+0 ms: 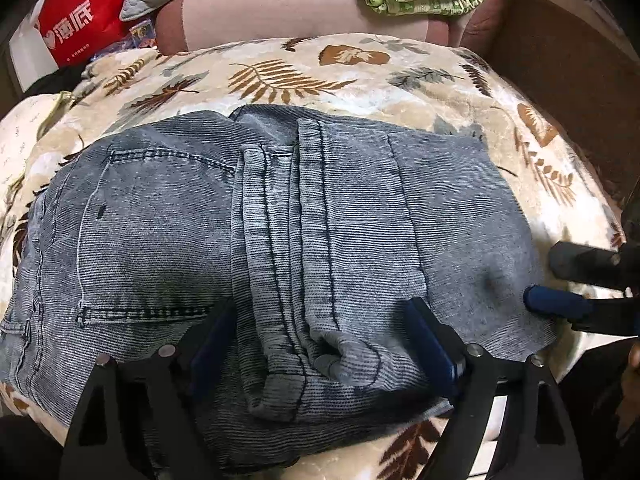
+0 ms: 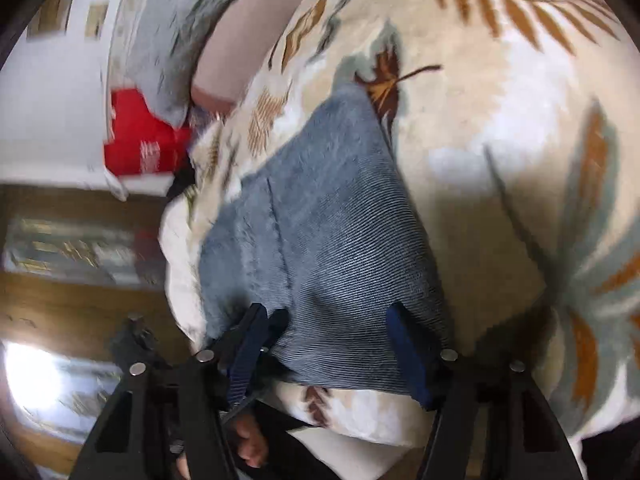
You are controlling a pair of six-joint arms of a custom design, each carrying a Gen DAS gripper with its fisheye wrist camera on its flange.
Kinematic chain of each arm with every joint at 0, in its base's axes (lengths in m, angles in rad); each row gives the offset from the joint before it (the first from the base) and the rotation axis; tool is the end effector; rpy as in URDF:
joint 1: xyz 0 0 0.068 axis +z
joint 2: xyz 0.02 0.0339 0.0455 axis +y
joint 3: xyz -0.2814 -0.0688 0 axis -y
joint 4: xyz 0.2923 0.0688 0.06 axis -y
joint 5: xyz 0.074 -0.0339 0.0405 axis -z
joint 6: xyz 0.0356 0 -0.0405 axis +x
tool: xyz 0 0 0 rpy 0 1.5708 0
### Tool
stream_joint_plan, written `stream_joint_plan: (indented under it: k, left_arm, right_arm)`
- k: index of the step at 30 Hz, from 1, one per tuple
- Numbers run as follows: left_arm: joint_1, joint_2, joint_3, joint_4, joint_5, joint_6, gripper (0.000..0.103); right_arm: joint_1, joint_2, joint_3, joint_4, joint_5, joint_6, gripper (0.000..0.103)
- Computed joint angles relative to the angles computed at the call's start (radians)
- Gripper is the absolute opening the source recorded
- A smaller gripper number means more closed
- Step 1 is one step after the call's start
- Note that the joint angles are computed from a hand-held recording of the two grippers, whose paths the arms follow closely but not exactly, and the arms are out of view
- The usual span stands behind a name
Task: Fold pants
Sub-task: 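Press the folded jeans flat with the left gripper while the right gripper releases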
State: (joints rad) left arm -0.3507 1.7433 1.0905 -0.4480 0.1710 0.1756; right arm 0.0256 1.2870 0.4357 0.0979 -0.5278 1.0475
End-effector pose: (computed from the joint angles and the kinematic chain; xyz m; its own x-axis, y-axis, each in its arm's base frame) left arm 0.3607 -0.1384 0.1636 -0.7526 0.4586 -0.4724 0.5509 0.8316 -0.0703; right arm 0.2548 0.0245 0.1317 -0.6790 0.7312 -0.0661 0.3978 0.4421 0.8039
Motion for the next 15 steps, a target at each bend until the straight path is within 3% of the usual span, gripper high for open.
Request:
stream_joint_plan:
  k: [4, 6, 7, 8, 10, 15]
  left_arm:
    - [0.044, -0.06, -0.024, 0.006, 0.046, -0.048, 0.086]
    - [0.041, -0.054, -0.03, 0.01, 0.019, -0.044, 0.086]
    - [0.032, -0.021, -0.012, -0.019, -0.002, -0.031, 0.086]
    - [0.022, -0.004, -0.01, -0.022, -0.025, -0.014, 0.086]
    - [0.006, -0.044, -0.061, 0.04, -0.053, 0.024, 0.086]
    - [0.096, -0.139, -0.075, 0.024, 0.107, -0.049, 0.086]
  right_arm:
    - [0.041, -0.157, -0.013, -0.081, 0.063, -0.034, 0.066]
    - [0.053, -0.141, -0.027, -0.11, 0.077, -0.062, 0.068]
    - [0.056, -0.078, -0.027, -0.103, 0.077, -0.063, 0.068]
    - [0.047, -0.061, -0.063, -0.019, 0.057, -0.028, 0.068]
    - [0.03, -0.101, -0.076, -0.015, 0.043, -0.006, 0.068]
    - [0.054, -0.196, -0.062, -0.087, 0.132, -0.061, 0.068]
